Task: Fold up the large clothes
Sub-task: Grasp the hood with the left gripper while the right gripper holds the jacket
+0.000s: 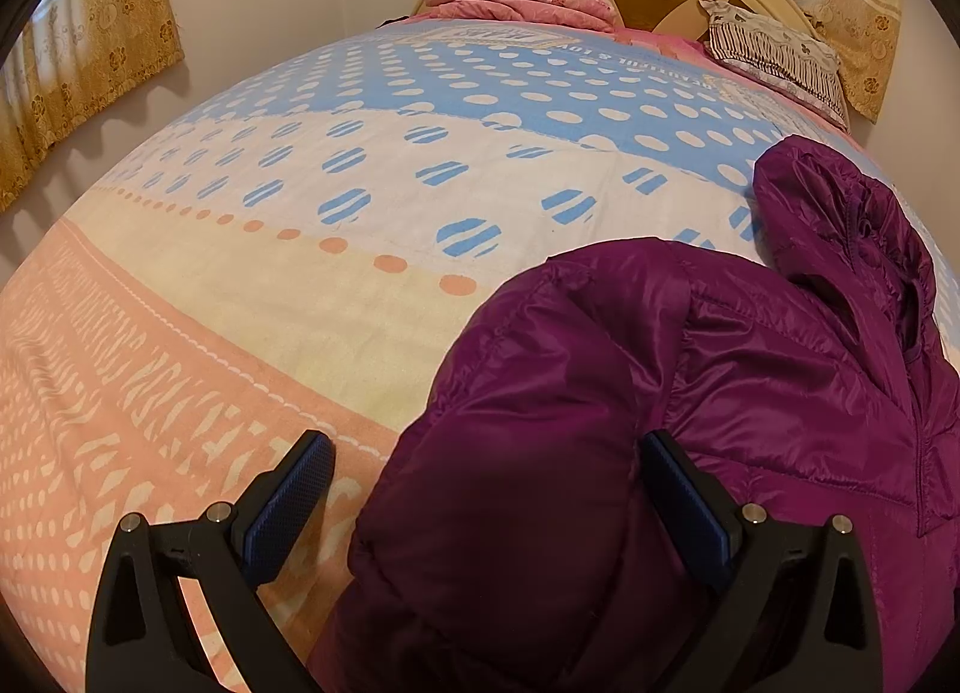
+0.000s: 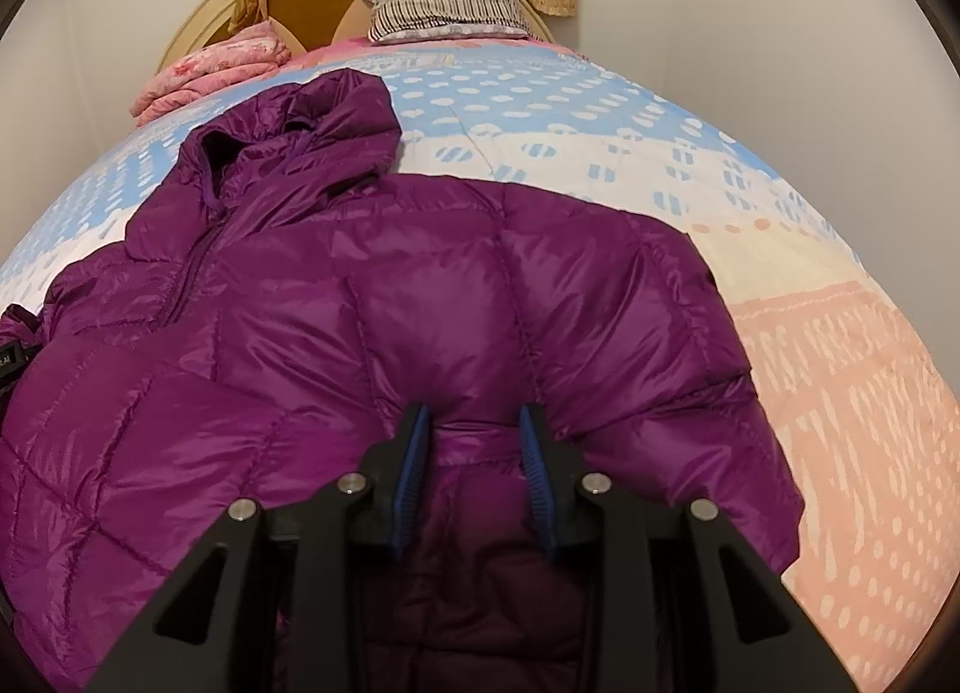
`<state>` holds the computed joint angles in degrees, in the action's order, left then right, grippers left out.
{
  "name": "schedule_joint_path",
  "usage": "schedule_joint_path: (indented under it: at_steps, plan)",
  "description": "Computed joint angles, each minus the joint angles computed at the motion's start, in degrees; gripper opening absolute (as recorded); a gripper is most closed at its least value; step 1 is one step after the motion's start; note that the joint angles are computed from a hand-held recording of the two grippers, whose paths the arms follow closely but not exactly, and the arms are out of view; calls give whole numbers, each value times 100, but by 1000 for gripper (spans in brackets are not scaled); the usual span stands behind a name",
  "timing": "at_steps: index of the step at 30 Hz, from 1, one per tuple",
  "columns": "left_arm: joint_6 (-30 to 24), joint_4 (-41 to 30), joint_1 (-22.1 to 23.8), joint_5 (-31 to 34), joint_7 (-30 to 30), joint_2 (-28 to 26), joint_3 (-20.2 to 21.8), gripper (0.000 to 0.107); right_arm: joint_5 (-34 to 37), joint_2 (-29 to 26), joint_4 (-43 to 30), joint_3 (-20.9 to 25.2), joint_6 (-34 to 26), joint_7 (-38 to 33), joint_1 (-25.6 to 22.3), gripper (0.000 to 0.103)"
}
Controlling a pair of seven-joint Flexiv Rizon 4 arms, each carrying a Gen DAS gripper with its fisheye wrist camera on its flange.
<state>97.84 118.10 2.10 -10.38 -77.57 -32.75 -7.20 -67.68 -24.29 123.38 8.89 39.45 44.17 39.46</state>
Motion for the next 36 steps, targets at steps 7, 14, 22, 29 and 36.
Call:
schedule_joint_path:
  at_steps: [7, 14, 22, 29, 36]
  plan:
    - [-45, -1, 172, 0, 27, -6, -176, 102, 50, -22, -33, 4, -54, -53, 24, 36]
    - [-972, -108, 535, 11, 735, 392, -468, 102, -73, 191, 147, 33, 592, -314, -245, 51]
    - [-772, -669, 1363, -824, 1657, 219, -1999, 102, -888, 788, 259, -152, 1015, -772, -835, 81]
    - [-1458, -2446, -382, -666, 1576, -592, -597, 102, -1589, 435, -259, -567, 2108, -943, -1714, 81]
    - [-2919, -4248, -1244, -332, 982, -1486, 289, 102, -1605, -322, -1197, -909, 2755, -1525, -2006, 83]
